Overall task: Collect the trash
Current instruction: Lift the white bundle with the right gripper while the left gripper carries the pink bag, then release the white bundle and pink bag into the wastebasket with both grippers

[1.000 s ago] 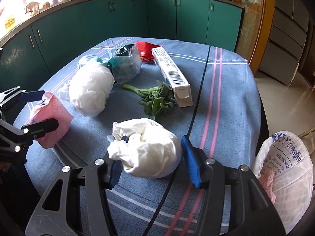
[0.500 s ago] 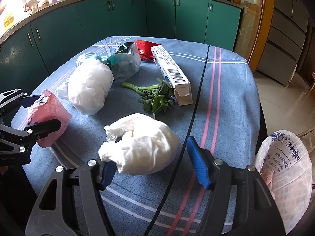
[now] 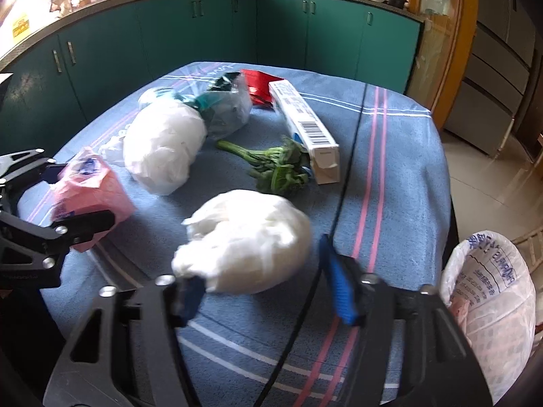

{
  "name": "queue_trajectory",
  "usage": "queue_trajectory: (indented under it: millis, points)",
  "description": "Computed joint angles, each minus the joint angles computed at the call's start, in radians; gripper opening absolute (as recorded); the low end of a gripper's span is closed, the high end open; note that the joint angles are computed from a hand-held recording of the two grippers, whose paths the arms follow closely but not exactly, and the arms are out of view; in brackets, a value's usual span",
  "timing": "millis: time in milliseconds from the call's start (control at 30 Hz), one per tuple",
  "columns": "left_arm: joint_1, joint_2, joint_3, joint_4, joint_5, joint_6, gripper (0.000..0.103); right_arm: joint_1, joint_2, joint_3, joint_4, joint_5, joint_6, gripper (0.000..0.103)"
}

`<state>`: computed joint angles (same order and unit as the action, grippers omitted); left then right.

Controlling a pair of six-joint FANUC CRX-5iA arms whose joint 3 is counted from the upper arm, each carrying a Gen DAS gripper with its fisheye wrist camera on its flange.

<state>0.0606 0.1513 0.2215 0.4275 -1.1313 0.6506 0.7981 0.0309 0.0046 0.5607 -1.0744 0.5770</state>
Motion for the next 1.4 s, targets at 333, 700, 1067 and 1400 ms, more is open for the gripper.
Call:
queue_trajectory:
  millis: [333,700,1067,1400]
  points:
    - [0.043,-0.041,-0.081,0.181,0.075,-0.066,0.056,0.013,-0.092,-0.122,0.183,0.065,-0.181,0.043]
    - [0.063,-0.119,-0.216,0.471,0.217,-0.134,0.056,-0.009,-0.202,-0.257,0.359,0.012,-0.394,0.043]
    - [-0.113,-0.069,-0.079,0.369,0.129,-0.114,0.056,-0.019,-0.342,-0.381,0.434,-0.189,-0.544,0.043]
    - [-0.35,0.041,0.072,0.215,0.027,-0.058,0.056,-0.005,-0.411,-0.439,0.459,-0.44,-0.663,0.043]
